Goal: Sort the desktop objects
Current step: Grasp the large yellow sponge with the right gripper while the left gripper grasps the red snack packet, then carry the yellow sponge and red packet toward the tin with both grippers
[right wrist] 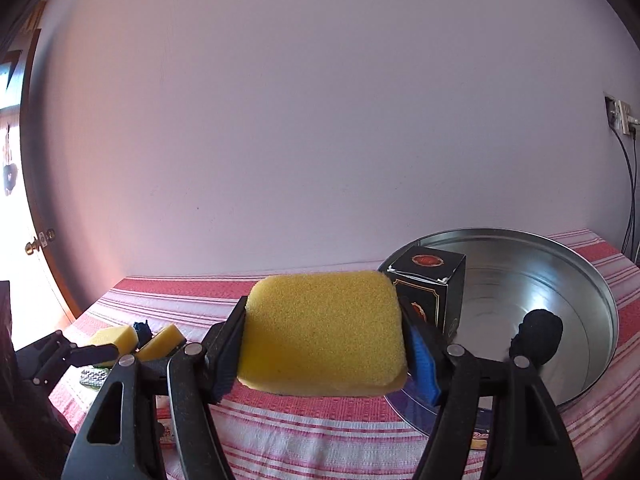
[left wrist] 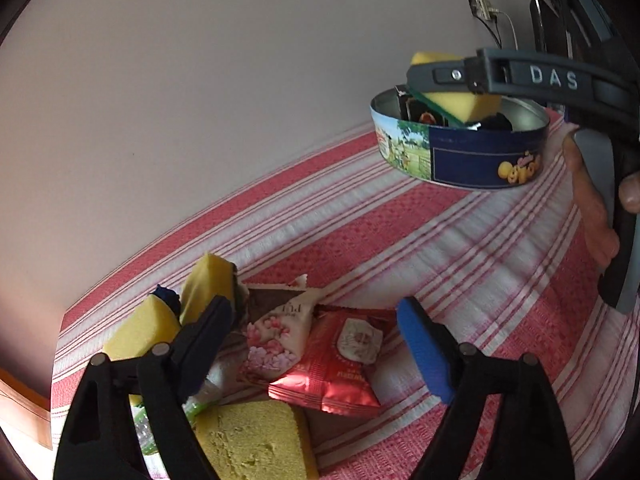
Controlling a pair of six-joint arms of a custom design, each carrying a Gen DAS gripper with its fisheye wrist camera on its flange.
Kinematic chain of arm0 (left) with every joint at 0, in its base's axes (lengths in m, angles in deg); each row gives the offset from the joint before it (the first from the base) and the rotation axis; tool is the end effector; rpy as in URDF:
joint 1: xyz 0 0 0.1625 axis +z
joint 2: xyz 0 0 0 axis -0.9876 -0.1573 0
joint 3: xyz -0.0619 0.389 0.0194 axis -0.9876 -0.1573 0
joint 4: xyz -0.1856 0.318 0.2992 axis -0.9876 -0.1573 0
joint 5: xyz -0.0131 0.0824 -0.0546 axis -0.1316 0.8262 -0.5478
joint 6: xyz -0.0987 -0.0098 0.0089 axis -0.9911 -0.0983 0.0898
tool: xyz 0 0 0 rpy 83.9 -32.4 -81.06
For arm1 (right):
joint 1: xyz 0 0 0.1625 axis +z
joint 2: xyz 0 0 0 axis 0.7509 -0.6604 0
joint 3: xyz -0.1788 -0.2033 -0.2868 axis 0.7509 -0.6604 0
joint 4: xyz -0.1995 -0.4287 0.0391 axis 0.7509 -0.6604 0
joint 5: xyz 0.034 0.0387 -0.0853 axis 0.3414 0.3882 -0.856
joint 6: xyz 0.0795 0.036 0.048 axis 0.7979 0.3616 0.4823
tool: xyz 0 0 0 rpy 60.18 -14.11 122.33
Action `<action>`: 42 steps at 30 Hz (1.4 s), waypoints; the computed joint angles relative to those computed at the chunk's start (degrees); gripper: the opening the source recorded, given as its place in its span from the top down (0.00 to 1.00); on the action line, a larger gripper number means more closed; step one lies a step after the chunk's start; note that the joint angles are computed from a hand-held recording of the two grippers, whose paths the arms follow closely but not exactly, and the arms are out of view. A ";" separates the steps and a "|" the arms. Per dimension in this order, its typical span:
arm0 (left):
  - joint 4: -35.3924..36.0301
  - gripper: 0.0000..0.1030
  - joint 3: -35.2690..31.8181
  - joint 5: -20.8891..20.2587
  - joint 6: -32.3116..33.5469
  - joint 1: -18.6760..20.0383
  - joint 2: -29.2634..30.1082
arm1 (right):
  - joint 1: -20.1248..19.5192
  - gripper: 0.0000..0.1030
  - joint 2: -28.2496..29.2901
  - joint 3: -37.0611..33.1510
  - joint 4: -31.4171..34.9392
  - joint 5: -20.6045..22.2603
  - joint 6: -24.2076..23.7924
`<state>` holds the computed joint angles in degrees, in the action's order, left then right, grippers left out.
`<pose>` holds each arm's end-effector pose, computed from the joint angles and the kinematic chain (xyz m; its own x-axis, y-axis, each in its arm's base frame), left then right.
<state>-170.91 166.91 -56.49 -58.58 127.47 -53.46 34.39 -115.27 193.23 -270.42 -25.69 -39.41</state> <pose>-0.1870 -0.4831 0.0276 -0.3166 0.6289 -0.7101 0.9162 0.3967 -0.0572 0.0758 -0.4148 0.1569 -0.8203 -0.0258 0.5713 -0.5383 0.3722 -0.7561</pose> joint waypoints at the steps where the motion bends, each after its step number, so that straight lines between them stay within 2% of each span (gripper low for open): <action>1: 1.66 0.20 -0.33 0.35 -0.50 -0.02 0.45 | 0.06 0.31 -0.16 -0.01 0.56 -0.04 0.26; 4: 6.90 0.24 -1.77 1.88 -3.10 0.60 1.51 | 0.35 0.31 -0.20 -0.05 0.92 -0.74 -0.05; 5: 8.00 0.29 -2.26 2.87 -3.93 0.84 2.15 | 0.36 0.31 -0.23 -0.04 0.92 -0.80 -0.22; 6: 7.02 0.29 -2.27 3.21 -3.59 0.90 2.52 | 0.25 0.31 -0.49 0.12 1.01 -0.79 -0.28; 8: 8.44 0.29 -2.45 2.06 -5.06 1.17 1.87 | 0.10 0.31 -1.16 0.35 1.90 -0.55 0.04; 10: 8.39 0.35 -2.43 1.91 -5.68 1.29 1.91 | -0.32 0.31 -1.93 0.80 2.43 -0.20 0.20; 11: 8.65 0.44 -2.36 1.13 -5.99 1.45 1.52 | -0.51 0.31 -2.36 1.07 2.57 -0.11 0.12; 12: 10.40 0.59 -2.35 -1.38 -7.04 2.03 0.29 | -0.45 0.31 -2.20 1.02 2.42 -0.26 0.10; 13: 14.37 0.63 -2.88 -5.51 -9.61 3.28 -1.37 | -0.45 0.31 -2.25 1.05 2.38 -0.35 0.05; 14: 16.87 0.63 -3.44 -7.59 -11.91 4.14 -2.11 | -0.53 0.31 -2.42 1.12 2.42 -0.37 -0.01; 20: 14.53 0.63 -2.86 -6.97 -12.18 3.74 -1.95 | -0.79 0.31 -3.90 1.84 2.93 -0.14 0.23; 21: 13.37 0.63 -2.66 -7.69 -12.59 3.80 -2.08 | 0.12 0.31 -1.70 0.93 1.38 -1.09 0.44; 23: 8.46 0.63 -2.27 -10.58 -14.26 4.43 -2.78 | 0.28 0.31 -1.43 1.02 0.41 -0.95 0.36; 26: -2.22 0.63 -0.90 -16.63 -18.10 6.32 -5.14 | -0.29 0.31 -2.28 2.06 -0.55 1.53 0.78; 28: -8.28 0.63 -0.95 -18.15 -19.59 7.36 -4.80 | -0.70 0.31 -2.88 2.92 -1.66 3.28 0.89; 31: -14.74 0.63 -1.39 -14.99 -21.41 7.40 -3.17 | -0.22 0.31 -2.55 3.35 -3.47 3.45 0.01; 34: -18.19 0.63 -1.94 -14.30 -21.85 7.47 -1.66 | 0.77 0.31 -1.24 3.30 -5.86 2.31 -2.01; 36: -20.59 0.63 -2.13 -13.68 -20.42 6.87 -0.31 | 1.57 0.31 -0.03 3.19 -8.15 1.36 -3.84; 39: -26.18 0.61 -2.43 -10.67 -17.01 4.79 2.99 | 3.54 0.31 3.84 1.91 -13.10 -0.69 -6.66; 42: -29.39 0.62 -2.62 -11.08 -15.58 3.74 5.16 | 4.54 0.31 6.42 1.44 -17.76 -1.22 -9.18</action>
